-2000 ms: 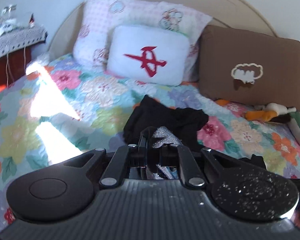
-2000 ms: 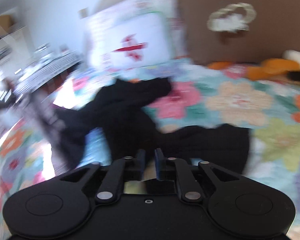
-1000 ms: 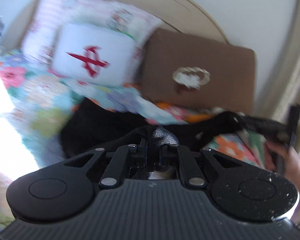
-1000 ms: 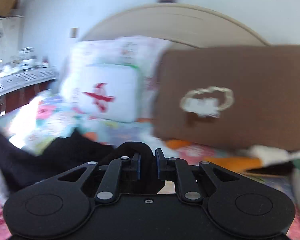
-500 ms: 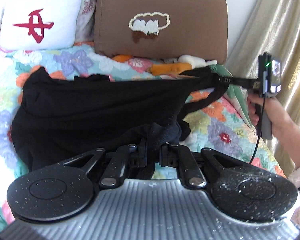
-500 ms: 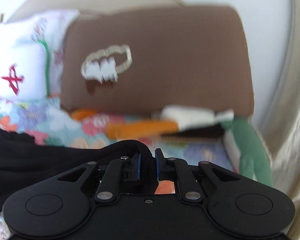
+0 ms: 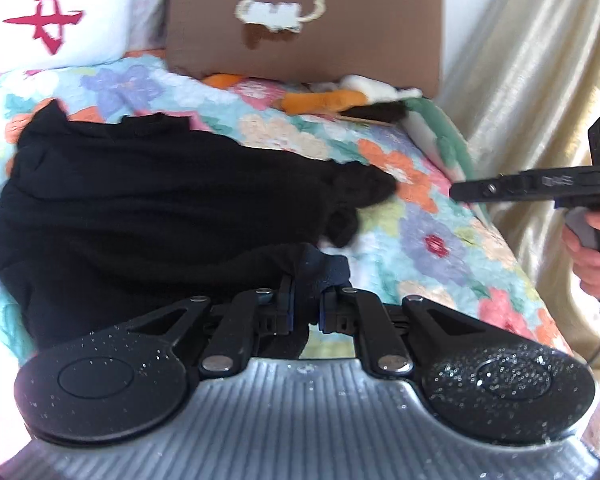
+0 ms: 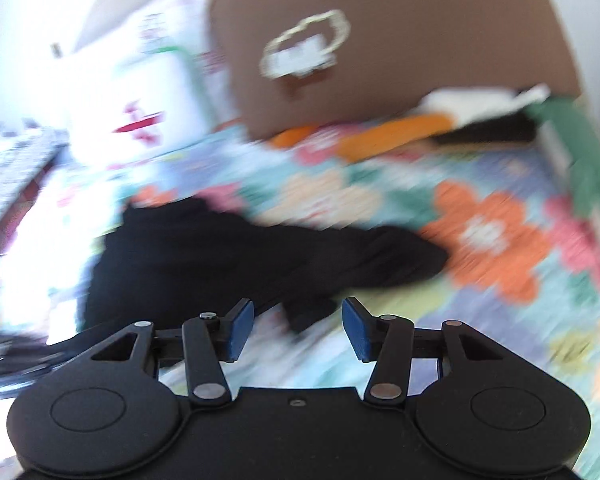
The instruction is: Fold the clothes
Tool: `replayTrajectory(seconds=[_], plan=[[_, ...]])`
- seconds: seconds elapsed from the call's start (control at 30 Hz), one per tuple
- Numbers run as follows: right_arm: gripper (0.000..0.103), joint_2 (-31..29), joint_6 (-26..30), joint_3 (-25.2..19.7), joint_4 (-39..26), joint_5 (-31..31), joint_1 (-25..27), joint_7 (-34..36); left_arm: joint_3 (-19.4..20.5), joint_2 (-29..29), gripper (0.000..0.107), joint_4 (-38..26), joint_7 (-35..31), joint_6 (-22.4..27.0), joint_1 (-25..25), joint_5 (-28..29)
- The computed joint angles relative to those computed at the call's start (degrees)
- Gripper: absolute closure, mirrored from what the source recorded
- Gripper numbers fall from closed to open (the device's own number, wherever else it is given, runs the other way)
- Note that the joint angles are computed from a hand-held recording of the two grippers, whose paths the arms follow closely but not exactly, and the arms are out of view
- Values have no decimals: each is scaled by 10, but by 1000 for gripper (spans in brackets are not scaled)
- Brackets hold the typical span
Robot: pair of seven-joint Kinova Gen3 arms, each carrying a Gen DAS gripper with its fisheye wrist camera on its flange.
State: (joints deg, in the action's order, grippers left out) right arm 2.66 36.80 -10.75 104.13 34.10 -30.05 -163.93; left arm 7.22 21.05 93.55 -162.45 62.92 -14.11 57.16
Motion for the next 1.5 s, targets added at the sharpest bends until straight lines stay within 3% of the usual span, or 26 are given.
replayTrajectory(seconds=[0.1, 0.17, 0.27, 0.37, 0.5, 0.57, 0.6, 0.67, 0.77, 0.83, 0.93, 1.0, 1.13, 1.23, 1.27, 1.3, 1.33, 1.37, 1.43, 1.5], plan=[[35, -32, -32, -15, 24, -70, -3, 8, 6, -26, 98, 26, -51, 29, -11, 15], [35, -49, -34, -33, 41, -98, -3, 6, 2, -44, 98, 37, -76, 42, -5, 14], [35, -62, -9, -64, 56, -102, -10, -43, -6, -61, 98, 44, -98, 68, 9, 7], [35, -75, -24, -80, 82, -101, -10, -84, 6, -61, 97, 38, -84, 71, 19, -16], [35, -65, -61, -87, 113, -59, -3, -167, -43, -23, 84, 19, 9, 43, 110, -93], [35, -39, -43, -96, 105, -12, -4, -207, -56, -17, 80, 9, 46, 58, 115, -113], [35, -26, -33, -92, 99, 11, -14, -219, -47, -14, 79, 13, 51, 59, 102, -116], [35, -6, -37, -53, 98, 58, -58, -235, -33, -33, 56, 30, 35, 60, 51, -93], [35, 11, -76, 15, 113, 128, -130, -268, -41, -60, 39, 61, 9, 59, -17, -35], [35, 31, -73, 14, 115, 172, -140, -292, -59, -63, 38, 58, 24, 47, -25, -37], [35, 50, -115, -16, 127, 178, -93, -319, -72, -56, 38, 50, 66, -5, -18, -67], [35, 58, -150, 3, 139, 177, -96, -340, -66, -37, 38, 43, 95, -21, -22, -80], [35, 77, -179, 56, 153, 235, -143, -424, -53, 2, 37, 30, 156, -48, -23, -103], [48, 104, -144, 53, 136, 265, -161, -418, -41, 24, 23, 29, 200, -76, -12, -120], [65, 110, -124, 39, 128, 275, -159, -405, -36, 27, 23, 35, 213, -92, -8, -125], [88, 112, -113, 32, 126, 293, -162, -402, -21, 27, 25, 43, 216, -110, -15, -124], [91, 114, -103, 25, 125, 316, -164, -403, -16, 21, 39, 49, 212, -127, -11, -129], [93, 114, -88, 27, 125, 340, -176, -413, -22, 16, 98, 47, 216, -134, 4, -143], [94, 102, -45, 41, 133, 386, -214, -455, -58, -5, 105, 46, 222, -122, 30, -144], [94, 74, -21, 33, 148, 425, -221, -502, -75, -54, 105, 59, 207, -97, 13, -108]])
